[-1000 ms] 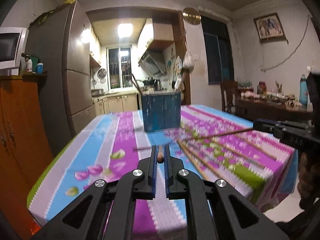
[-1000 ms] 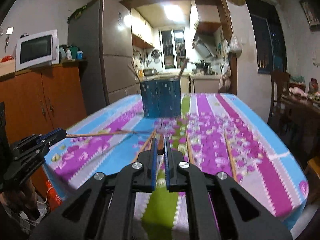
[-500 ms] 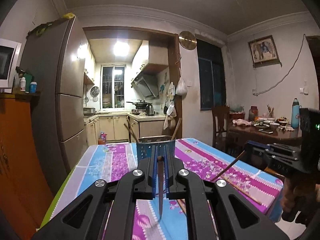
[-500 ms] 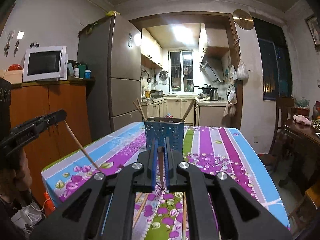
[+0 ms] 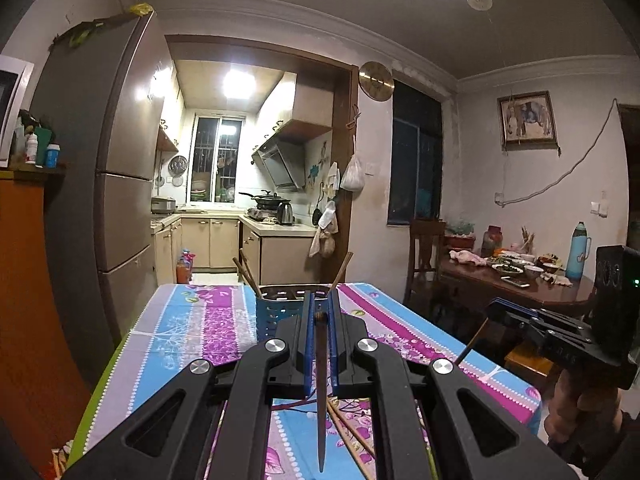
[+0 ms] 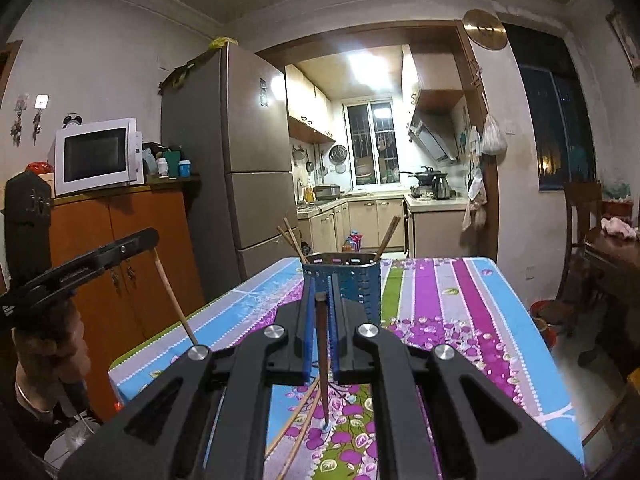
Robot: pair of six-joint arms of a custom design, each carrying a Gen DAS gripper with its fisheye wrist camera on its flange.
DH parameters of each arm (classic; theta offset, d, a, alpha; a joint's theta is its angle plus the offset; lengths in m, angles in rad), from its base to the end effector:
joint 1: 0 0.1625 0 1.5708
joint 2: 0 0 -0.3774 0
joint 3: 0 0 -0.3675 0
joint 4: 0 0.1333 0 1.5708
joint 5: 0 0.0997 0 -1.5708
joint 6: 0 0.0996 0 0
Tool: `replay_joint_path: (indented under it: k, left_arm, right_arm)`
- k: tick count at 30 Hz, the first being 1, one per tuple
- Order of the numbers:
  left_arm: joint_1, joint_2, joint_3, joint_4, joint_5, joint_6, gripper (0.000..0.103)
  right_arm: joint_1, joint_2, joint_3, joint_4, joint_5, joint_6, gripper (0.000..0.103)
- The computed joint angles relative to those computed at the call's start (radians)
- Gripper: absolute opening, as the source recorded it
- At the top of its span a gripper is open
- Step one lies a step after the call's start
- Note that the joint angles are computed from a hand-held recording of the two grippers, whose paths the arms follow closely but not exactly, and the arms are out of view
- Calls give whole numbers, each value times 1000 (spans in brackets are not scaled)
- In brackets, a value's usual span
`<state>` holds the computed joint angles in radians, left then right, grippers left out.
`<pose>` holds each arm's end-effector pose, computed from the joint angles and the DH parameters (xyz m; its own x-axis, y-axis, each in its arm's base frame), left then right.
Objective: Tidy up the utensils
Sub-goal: 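Lift the held chopsticks with both tools and carry them above the blue mesh holder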
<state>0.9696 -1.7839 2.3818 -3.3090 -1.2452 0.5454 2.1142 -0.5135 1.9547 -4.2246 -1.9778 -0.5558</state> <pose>-0.0625 -0.3831 0.3757 -0.6861 0.4318 -0.5856 0.6924 0.1406 -0.7077 0.3372 -0.3767 0.0448 -0.7349 -0.2921 0.6120 -0.6699 0.1718 -0.7223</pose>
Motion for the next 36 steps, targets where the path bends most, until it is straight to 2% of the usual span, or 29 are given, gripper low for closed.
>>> replay_joint_path:
  k: [10,15,20,24,28,36]
  left_arm:
    - [1,7,-4,-8,5,10,8]
    - [17,65,-36,-36,-16,18,8]
    - [49,191,-160,-60,-58,30,8]
    - [46,287,-282,-85,-77,52,8]
    - [29,407,-438,-117,-89,112,8]
    - [27,638,-758,-126,-115,115,8]
  right_arm:
    - [20,2,-20,16,-9,-22,5]
    - [8,0,-63,75,8,-32,5]
    - [-19,-9,-148,173,44,-43,5]
    - [-24,-12,-229,210,73,-77,5]
    - [-23,-1,-349,255,101,-114,5]
    - [-49,69,-622,348,150,-122,5]
